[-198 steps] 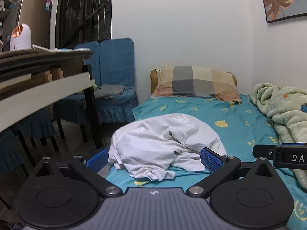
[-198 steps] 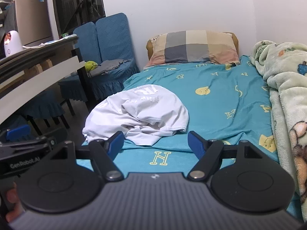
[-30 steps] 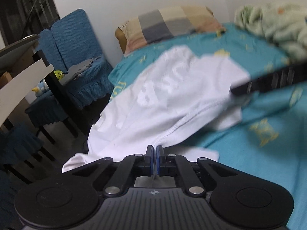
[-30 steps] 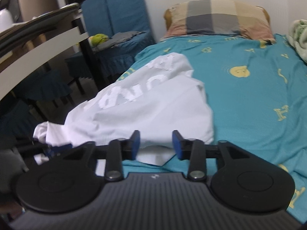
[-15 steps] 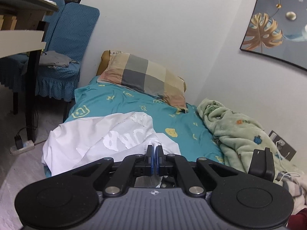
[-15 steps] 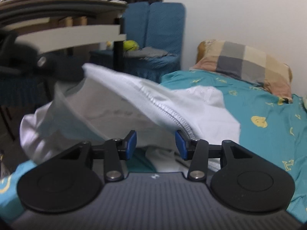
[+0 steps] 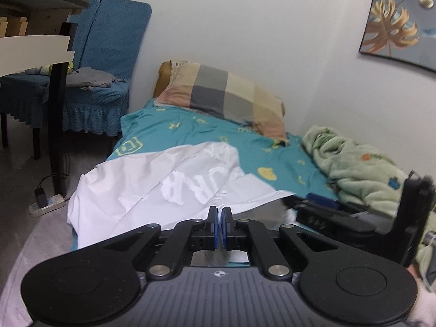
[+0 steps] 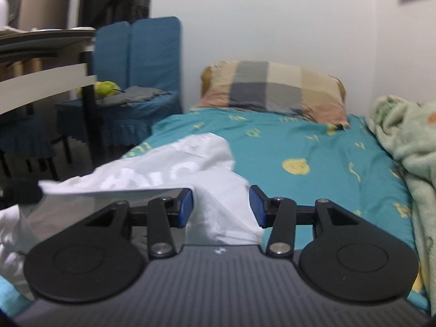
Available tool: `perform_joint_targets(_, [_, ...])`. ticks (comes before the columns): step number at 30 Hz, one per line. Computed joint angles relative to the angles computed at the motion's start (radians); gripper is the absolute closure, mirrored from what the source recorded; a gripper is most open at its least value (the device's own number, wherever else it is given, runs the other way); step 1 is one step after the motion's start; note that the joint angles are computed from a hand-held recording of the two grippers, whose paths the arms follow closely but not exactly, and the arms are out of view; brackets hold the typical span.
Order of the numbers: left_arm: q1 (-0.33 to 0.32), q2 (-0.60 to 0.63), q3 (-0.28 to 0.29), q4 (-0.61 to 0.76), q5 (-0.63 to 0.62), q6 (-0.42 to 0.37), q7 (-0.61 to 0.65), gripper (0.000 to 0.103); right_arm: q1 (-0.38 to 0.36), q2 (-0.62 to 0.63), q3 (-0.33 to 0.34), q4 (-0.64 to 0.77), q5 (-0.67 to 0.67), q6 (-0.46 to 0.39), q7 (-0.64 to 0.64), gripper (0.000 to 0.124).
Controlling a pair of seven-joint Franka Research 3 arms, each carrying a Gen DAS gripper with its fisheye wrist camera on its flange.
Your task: Fold clothes
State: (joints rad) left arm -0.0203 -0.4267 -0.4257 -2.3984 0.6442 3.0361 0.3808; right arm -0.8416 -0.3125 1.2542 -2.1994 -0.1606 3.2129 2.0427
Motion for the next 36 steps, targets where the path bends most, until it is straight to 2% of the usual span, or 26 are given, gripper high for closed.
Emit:
perform_joint_targets(3, [0.016, 0.025, -0.033, 0.025, 0.037, -0.064, -0.001, 0.099, 0.005, 0.006, -0.009, 0.009, -0.011, -0.078, 0.013, 0.076])
perform_joint_targets(6, [-0.001, 0.042, -0.035, 0.041, 0.074, -0.143, -0.008, 0.099, 0.014, 0.033, -0.008, 0.045, -0.05, -0.255, 0.024, 0.076])
perform_joint_targets(8, [-0.036, 0.054, -0.009, 0.046, 0.071, -0.181, -0.003, 0.099, 0.056, 0.09, -0.038, 0.063, -0.033, -0.355, 0.034, 0.076])
perform_joint_targets(10, [-0.06, 0.062, 0.011, 0.048, 0.073, -0.202, -0.011, 0.099, 0.12, 0.153, -0.094, 0.077, 0.015, -0.418, 0.025, 0.077])
perform_joint_targets(12, [-0.072, 0.058, 0.025, 0.043, 0.087, -0.199, -0.025, 0.099, 0.186, 0.156, -0.163, 0.052, 0.069, -0.384, 0.018, 0.078])
perform_joint_targets(13, [-0.075, 0.056, 0.029, 0.041, 0.097, -0.19, -0.031, 0.099, 0.213, 0.154, -0.191, 0.042, 0.083, -0.361, 0.014, 0.082])
perform_joint_targets(14, [-0.082, 0.054, 0.036, 0.039, 0.102, -0.181, -0.027, 0.099, 0.254, 0.156, -0.23, 0.035, 0.112, -0.335, -0.013, 0.088])
perform_joint_targets(15, [-0.095, 0.055, 0.045, 0.037, 0.099, -0.17, -0.012, 0.098, 0.302, 0.158, -0.275, 0.028, 0.152, -0.308, -0.051, 0.102])
perform_joint_targets(16, [-0.107, 0.056, 0.053, 0.035, 0.095, -0.16, 0.004, 0.094, 0.345, 0.159, -0.314, 0.026, 0.185, -0.288, -0.083, 0.11])
perform_joint_targets(17, [-0.119, 0.059, 0.06, 0.035, 0.09, -0.15, 0.026, 0.09, 0.389, 0.156, -0.351, 0.022, 0.218, -0.27, -0.115, 0.112])
perform_joint_targets(19, [-0.144, 0.072, 0.065, 0.038, 0.084, -0.132, 0.084, 0.073, 0.483, 0.152, -0.432, 0.016, 0.294, -0.237, -0.186, 0.116])
perform_joint_targets(22, [-0.14, 0.099, 0.028, 0.058, 0.132, -0.116, 0.12, 0.053, 0.624, 0.15, -0.559, 0.027, 0.425, -0.216, -0.295, 0.116])
perform_joint_targets(23, [-0.13, 0.109, 0.006, 0.07, 0.164, -0.121, 0.114, 0.049, 0.668, 0.149, -0.601, 0.031, 0.472, -0.215, -0.331, 0.116])
perform_joint_targets(25, [-0.113, 0.138, -0.043, 0.106, 0.247, -0.185, 0.086, 0.038, 0.752, 0.15, -0.678, 0.043, 0.563, -0.213, -0.4, 0.116])
perform_joint_targets(29, [-0.124, 0.224, -0.098, 0.185, 0.384, -0.375, 0.011, 0.035, 0.894, 0.154, -0.804, 0.063, 0.728, -0.218, -0.509, 0.116])
perform_joint_targets(33, [-0.159, 0.267, -0.095, 0.228, 0.413, -0.556, -0.09, 0.038, 0.969, 0.15, -0.868, 0.063, 0.76, -0.199, -0.53, 0.116])
perform_joint_targets(36, [-0.177, 0.227, -0.056, 0.212, 0.401, -0.606, -0.238, 0.04, 0.968, 0.15, -0.877, 0.05, 0.68, -0.183, -0.449, 0.116])
